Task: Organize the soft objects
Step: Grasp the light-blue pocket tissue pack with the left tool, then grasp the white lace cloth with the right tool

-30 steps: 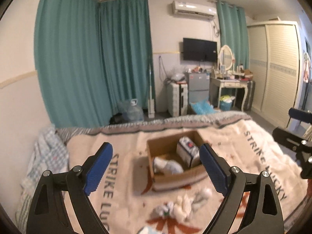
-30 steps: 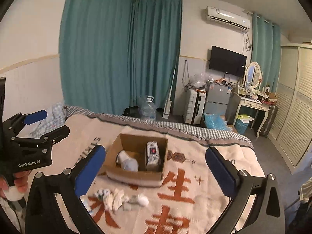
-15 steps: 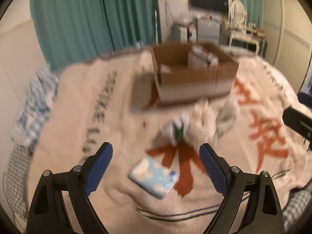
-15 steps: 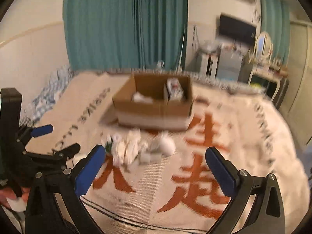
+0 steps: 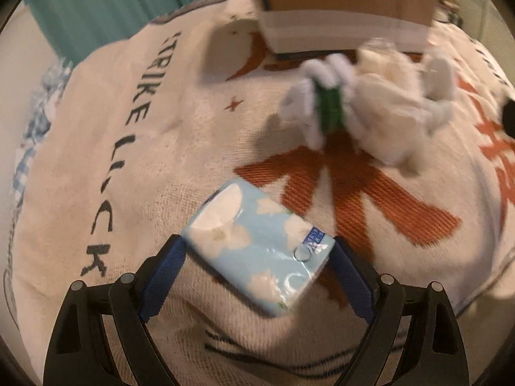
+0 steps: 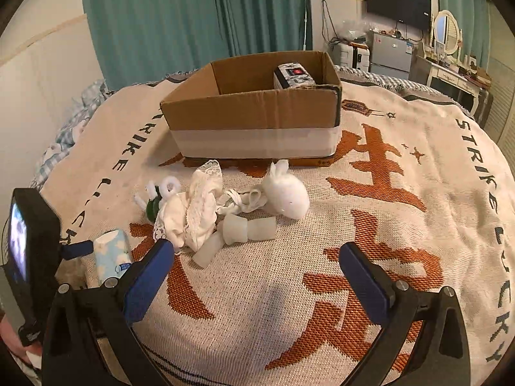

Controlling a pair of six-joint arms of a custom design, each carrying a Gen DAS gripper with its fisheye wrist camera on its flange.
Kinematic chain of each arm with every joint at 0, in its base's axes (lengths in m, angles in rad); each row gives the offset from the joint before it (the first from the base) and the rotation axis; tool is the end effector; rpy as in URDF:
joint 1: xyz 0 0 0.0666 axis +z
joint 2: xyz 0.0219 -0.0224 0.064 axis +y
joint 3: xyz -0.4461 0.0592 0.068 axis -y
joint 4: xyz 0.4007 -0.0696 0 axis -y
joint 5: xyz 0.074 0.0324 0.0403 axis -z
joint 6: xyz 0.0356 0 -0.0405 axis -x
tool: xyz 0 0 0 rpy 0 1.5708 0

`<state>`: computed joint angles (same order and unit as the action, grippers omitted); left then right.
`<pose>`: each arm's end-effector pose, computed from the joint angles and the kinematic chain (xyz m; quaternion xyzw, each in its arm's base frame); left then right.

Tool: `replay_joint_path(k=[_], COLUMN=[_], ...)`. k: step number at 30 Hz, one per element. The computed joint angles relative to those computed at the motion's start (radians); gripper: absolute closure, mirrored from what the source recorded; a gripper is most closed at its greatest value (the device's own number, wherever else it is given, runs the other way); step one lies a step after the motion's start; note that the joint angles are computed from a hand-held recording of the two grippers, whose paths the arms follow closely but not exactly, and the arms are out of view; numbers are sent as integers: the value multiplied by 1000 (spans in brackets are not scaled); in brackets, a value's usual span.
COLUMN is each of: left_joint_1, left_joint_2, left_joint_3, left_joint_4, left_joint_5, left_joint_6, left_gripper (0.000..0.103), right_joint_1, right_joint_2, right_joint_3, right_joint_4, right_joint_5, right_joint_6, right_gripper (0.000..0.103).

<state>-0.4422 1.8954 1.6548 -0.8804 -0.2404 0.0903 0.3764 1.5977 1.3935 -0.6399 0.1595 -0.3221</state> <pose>0.6043 -0.2772 0.3384 0.1431 0.9575 0.0545 0.2444 0.5292 0.2026 0.4117 0.0030 0.9322 0.0513 0.3584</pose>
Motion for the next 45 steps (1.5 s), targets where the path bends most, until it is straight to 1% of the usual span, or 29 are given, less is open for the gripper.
replay_joint_path(k=[1, 3, 6, 7, 9, 10, 13, 16, 19, 20, 21, 22, 23, 24, 26, 27, 28, 29, 31, 37, 45], left_joint_1=[4, 4, -2, -5, -4, -2, 14, 37, 55, 67, 68, 68, 70, 71, 70, 70, 72, 75, 75, 58, 15], left_joint_2=[5, 2, -15, -35, -57, -69, -89, -92, -91, -67, -67, -61, -56, -55, -57, -55, -51, -44, -46, -91, -190], left_joint_3=[6, 2, -22, -46, -69, -78, -82, -69, -64, -29, -33, -26, -21, -21, -24, -23, -18, -10, -11, -50, -91], left_joint_4=[-9, -4, 34, 70, 109, 124, 147, 174, 200, 188, 190, 187, 187, 187, 186, 184, 178, 172, 164, 172, 201], left_joint_5=[9, 19, 44, 44, 50, 60, 86, 87, 95, 107, 113, 114, 115, 120, 132, 134, 138, 142, 146, 146, 126], left_joint_6=[12, 8, -21, -27, -31, -32, -28, -27, -9, -4, -2, -6, -10, -13, -12, -12, -14, -15, -11, -5, -1], left_gripper=[13, 15, 16, 16, 16, 16, 16, 16, 16, 16, 16, 16, 16, 16, 16, 16, 16, 16, 16, 16, 16], right_joint_1=[2, 8, 19, 23, 30, 35, 46, 56, 62, 64, 66, 67, 66, 65, 61, 61, 61, 60, 59, 66, 78], right_joint_2=[3, 6, 11, 16, 27, 37, 63, 93, 130, 148, 160, 172, 184, 190, 203, 206, 207, 205, 195, 131, -11], right_joint_3=[3, 8, 15, 23, 38, 49, 79, 111, 147, 163, 172, 182, 189, 193, 200, 201, 200, 198, 187, 151, 89], right_joint_4=[0, 1, 1, -3, -12, -18, -34, -41, -55, -65, -70, -78, -83, -85, -98, -103, -105, -107, -98, -83, -49], right_joint_5=[3, 11, 23, 25, 30, 26, 18, 1, -29, -38, -40, -40, -45, -49, -57, -55, -51, -55, -62, -47, -5], right_joint_6=[3, 12, 26, 34, 46, 54, 72, 78, 84, 88, 87, 84, 76, 69, 53, 49, 46, 40, 33, 35, 24], right_gripper=[0, 0, 0, 1, 4, 7, 12, 18, 32, 36, 37, 41, 48, 52, 68, 74, 84, 88, 93, 95, 95])
